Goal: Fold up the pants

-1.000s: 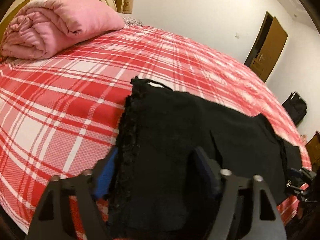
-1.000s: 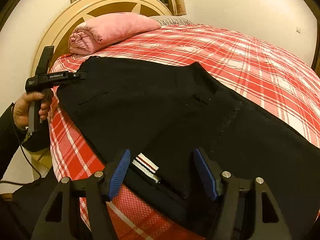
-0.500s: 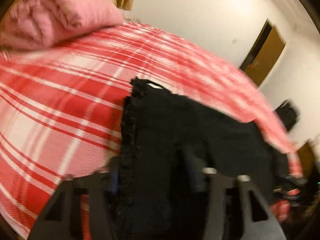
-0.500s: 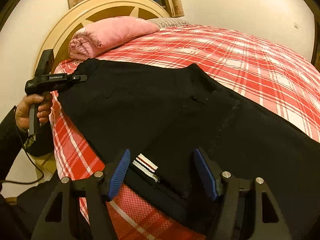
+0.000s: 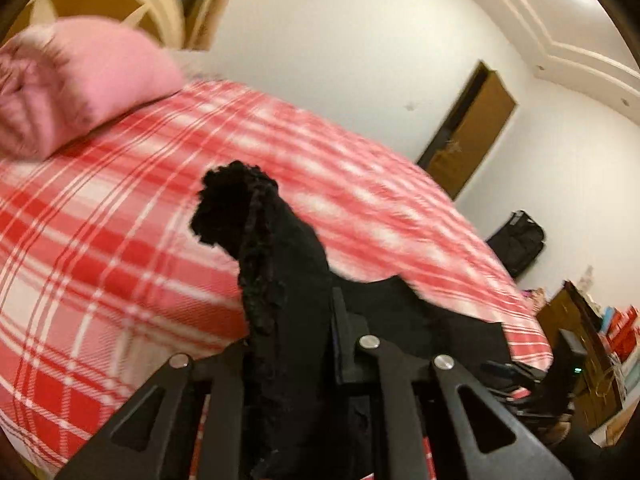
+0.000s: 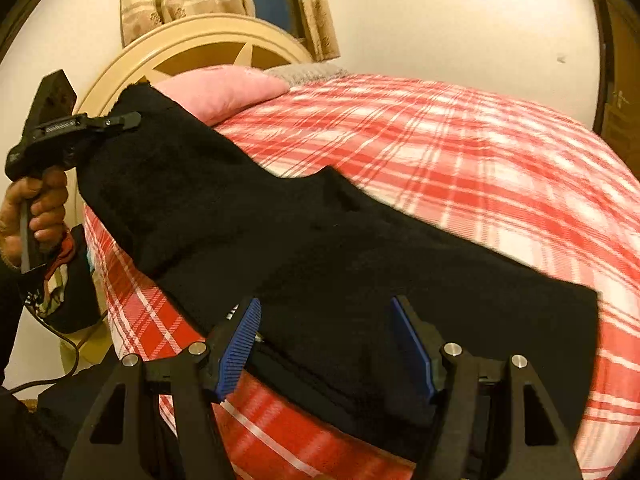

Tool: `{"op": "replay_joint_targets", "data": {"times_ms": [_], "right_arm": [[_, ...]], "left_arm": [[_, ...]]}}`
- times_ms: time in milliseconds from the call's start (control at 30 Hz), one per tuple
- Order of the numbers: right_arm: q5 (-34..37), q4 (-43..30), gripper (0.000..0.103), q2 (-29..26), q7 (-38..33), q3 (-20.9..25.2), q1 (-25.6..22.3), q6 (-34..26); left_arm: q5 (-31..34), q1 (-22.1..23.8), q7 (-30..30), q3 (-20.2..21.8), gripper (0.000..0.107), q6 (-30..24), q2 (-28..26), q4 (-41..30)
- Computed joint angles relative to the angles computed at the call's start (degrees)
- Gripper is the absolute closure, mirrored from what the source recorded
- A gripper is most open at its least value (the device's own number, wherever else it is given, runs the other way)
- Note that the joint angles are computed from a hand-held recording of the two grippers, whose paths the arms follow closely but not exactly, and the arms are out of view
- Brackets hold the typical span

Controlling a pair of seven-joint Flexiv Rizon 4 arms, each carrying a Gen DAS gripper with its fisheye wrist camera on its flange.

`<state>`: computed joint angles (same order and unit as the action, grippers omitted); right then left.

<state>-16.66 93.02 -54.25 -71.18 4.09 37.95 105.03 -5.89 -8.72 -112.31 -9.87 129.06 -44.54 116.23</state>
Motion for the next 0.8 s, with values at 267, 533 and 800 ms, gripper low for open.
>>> {"op": "replay_joint_targets", "data": {"times_ms": [267,533,800], "right_arm": [[5.8,6.9,0.035,4.4,-1.3,-6.0,1.3,4.7],[9.5,10.9,0.035,5.8,-2.2,-5.7,-2.1,7.1],[11.6,12.5,0.035,5.6,-2.6,-5.7,-4.9,9.4]], "left_arm": [[2.1,-3.0,3.8,-3.1,0.093,-6.1,-0.1,-9.1],[1.7,-6.9,10.8,-5.4,0.094,-16.9,-3.9,-21.2],[-2.6,-11.9,16.3,-5.5,0.094,-25.9,-7.8,-32.7]]}}
